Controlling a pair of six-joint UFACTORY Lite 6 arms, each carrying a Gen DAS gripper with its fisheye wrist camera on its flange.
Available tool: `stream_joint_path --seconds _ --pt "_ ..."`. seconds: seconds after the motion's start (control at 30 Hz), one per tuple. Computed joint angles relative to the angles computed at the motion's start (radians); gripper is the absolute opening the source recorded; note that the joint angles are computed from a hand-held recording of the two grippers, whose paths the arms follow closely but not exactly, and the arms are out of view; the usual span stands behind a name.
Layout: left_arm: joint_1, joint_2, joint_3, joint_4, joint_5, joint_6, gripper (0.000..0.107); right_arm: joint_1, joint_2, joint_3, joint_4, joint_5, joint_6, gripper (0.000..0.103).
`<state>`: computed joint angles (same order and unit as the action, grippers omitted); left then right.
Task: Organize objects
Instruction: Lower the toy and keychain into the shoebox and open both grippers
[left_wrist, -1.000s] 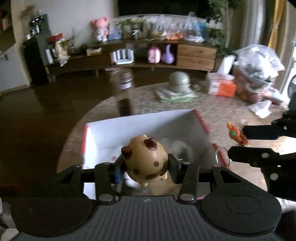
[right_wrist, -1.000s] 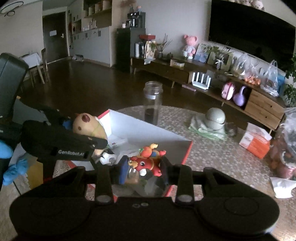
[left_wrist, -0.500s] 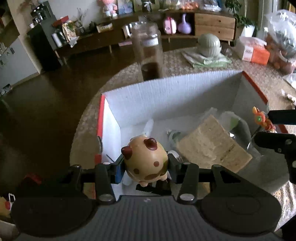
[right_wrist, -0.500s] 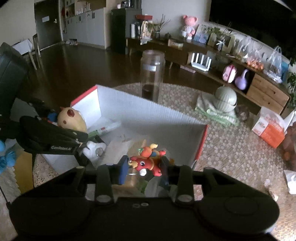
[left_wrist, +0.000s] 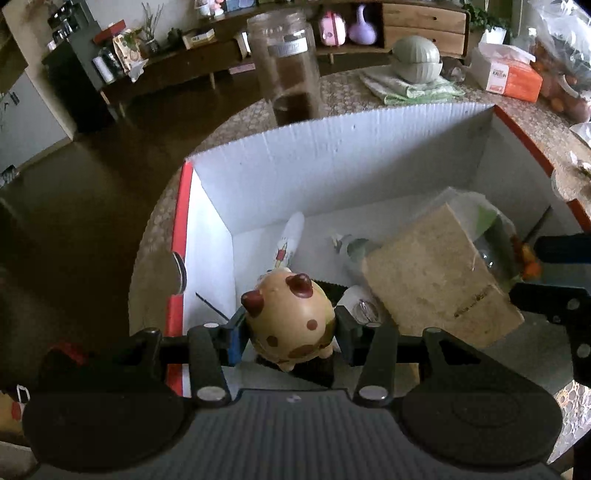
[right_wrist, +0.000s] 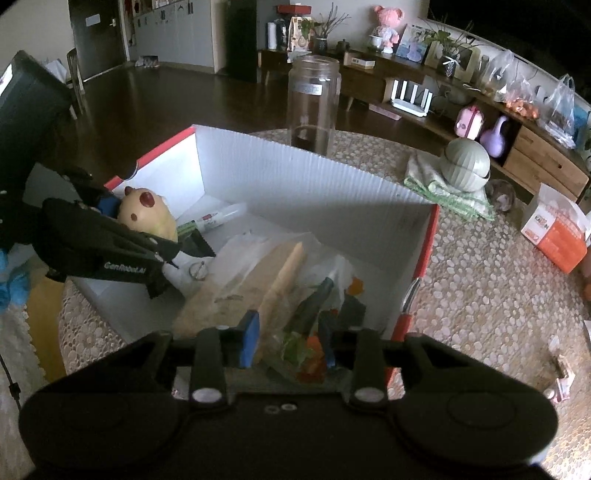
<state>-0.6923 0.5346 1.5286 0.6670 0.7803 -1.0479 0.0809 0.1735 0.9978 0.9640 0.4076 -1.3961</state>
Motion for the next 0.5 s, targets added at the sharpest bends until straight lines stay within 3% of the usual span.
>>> stream_joint_path --seconds 0.17,0.27,0.5 --pt "-0.015 -0.021 -0.041 0.006 -0.026 -0.027 0.064 -0.024 -0.01 -0.007 0.002 0.033 0.0 0.045" --pt "-0.03 -0.03 -0.051 0.013 -0.031 -0.041 0.069 -0.041 -0.028 -0.018 0.013 0.056 -0.007 0.053" --pt "-0.07 -0.065 -0.065 0.018 -0.018 -0.086 0.07 -0.068 -0.098 -0.054 0.016 0.108 -0.025 0.055"
